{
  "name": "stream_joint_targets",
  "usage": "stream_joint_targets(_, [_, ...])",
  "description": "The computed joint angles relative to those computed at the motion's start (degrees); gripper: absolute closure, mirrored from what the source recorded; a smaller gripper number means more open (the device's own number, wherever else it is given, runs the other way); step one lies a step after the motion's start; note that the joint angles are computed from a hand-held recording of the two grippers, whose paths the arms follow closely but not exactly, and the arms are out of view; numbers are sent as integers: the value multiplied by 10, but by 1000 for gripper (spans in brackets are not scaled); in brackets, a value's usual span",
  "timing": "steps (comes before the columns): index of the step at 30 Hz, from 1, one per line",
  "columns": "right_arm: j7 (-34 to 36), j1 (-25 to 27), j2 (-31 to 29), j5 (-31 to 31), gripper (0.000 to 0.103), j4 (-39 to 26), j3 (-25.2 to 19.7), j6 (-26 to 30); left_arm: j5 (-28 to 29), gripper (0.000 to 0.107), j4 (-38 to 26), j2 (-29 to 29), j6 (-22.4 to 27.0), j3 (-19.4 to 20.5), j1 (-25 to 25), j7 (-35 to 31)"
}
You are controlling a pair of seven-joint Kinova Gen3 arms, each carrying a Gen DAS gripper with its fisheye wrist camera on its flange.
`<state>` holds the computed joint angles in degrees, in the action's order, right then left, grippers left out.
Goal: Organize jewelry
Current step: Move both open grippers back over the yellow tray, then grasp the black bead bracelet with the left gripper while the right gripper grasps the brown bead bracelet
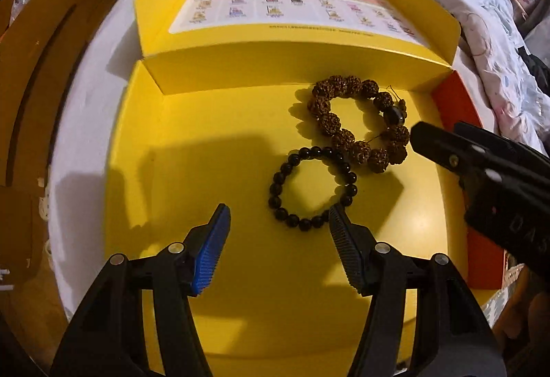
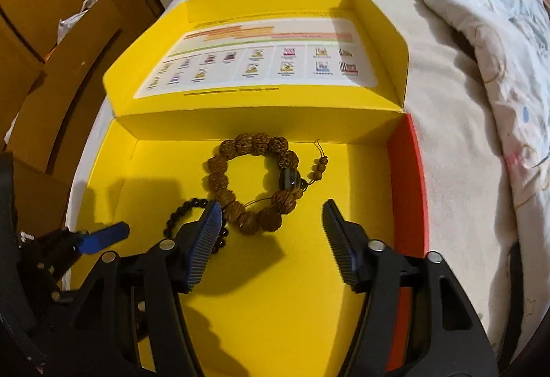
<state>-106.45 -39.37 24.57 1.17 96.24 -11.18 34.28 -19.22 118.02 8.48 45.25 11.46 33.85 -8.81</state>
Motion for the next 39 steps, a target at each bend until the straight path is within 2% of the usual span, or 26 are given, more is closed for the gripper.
stream_joint_targets(4, [13,3,22,-4,45,-13,-2,6,3,48,2,11,-11,-5,-5,-8])
stream_joint_targets(8, [18,1,38,-8,54,-27,-1,14,8,48,5,18,-18,-10,-8,-11])
stream_joint_targets(12, [19,-5,57,-5,57,-52,2,37,26,48,9,24,-27,-12,-13,-29])
stream_joint_targets(26, [-23,-41,98,39,57,-87,36,45,23,50,12,37,-41,-25,-9,-24])
stream_joint_targets(27, [-27,-46,100,44,58,-89,38,45,22,51,11,37,-40,-26,-8,-22])
stream_joint_targets(29, [-41,-59,102,61,62,-91,48,47,15,67,5,37,-25,-25,2,-12])
stream_joint_targets(31, [-50,-69,104,77,64,-93,54,50,15,70,1,38,-19,-24,0,-16])
stream_joint_targets(33, [-57,-72,105,84,70,-94,54,53,18,73,-2,38,-16,-26,-5,-22])
stream_joint_targets(39, [-46,-58,102,82,78,-93,41,59,19,96,2,32,-12,-26,-10,-23])
